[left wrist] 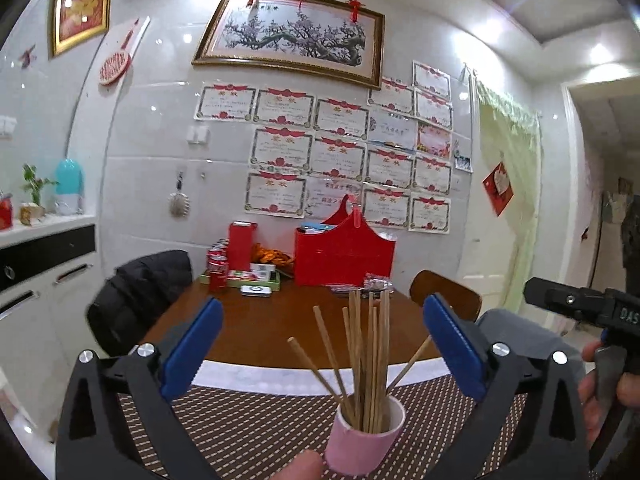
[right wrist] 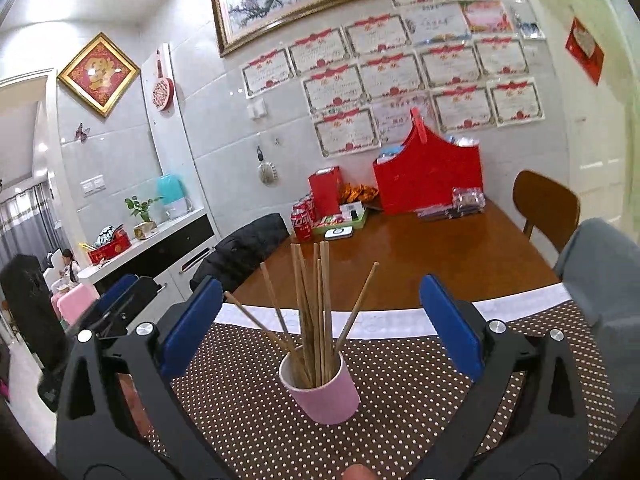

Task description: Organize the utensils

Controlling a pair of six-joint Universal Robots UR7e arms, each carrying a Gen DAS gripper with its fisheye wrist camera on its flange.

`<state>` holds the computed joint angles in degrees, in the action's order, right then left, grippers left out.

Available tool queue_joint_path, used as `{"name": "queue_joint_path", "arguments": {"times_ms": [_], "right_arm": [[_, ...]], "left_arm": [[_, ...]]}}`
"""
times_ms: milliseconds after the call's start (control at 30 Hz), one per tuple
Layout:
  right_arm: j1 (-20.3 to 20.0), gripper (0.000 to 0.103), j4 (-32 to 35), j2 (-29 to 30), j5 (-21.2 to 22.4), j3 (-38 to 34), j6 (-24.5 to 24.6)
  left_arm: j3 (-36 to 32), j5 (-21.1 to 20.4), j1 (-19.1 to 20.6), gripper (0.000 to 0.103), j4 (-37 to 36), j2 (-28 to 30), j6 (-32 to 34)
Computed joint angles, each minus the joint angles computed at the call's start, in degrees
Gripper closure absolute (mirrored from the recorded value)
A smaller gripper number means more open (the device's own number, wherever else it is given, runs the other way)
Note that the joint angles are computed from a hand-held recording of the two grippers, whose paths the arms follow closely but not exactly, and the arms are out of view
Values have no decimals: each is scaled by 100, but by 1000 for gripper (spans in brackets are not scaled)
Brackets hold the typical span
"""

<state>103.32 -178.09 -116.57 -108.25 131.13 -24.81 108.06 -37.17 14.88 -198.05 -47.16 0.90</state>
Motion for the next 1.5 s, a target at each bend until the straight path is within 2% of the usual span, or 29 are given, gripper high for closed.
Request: {"name": "queue_joint_path", "arguments": {"times_ms": [100, 167, 233, 400, 633, 733, 867, 1033, 1100, 1200, 1500], "right_arm": [[452, 6, -99, -126, -504, 112, -4], [697, 6, -134, -196, -801, 175, -1], [1061, 6, -238, -192, -1334, 225, 6], [1817, 6, -326, -249, -2338, 358, 77], [2989, 6, -781, 48, -3832, 548, 21], [3432, 6, -1223, 344, -4408, 593, -154], [3880, 6, -1877, 724, -4954, 636, -420], [4319, 6, -2538, 1185, -5429, 596, -768], [4405, 6, -2540, 1254, -5470, 595, -771], [4518, 6, -2773, 1477, -5566, 566, -917], [4585, 6, -2979, 1678, -5568, 568, -964]], "left_arm": [[165, 529, -286, 4, 655, -284, -473], [246, 719, -418, 4, 1066, -445, -748], [314, 952, -582, 4, 1845, -672, -1307], [415, 1278, -896, 4, 3548, -1131, -2547], [577, 1542, -1304, 4, 5193, -1569, -3822], [635, 1699, -1491, 4, 6014, -1763, -4483], [682, 1783, -1705, 4, 6846, -1983, -5082], [793, 2090, -2025, 4, 8059, -2243, -6142], [813, 2115, -2103, 4, 8425, -2337, -6537], [910, 2075, -2165, 4, 8358, -2442, -6603], [809, 2162, -2193, 4, 9229, -2532, -7379]]}}
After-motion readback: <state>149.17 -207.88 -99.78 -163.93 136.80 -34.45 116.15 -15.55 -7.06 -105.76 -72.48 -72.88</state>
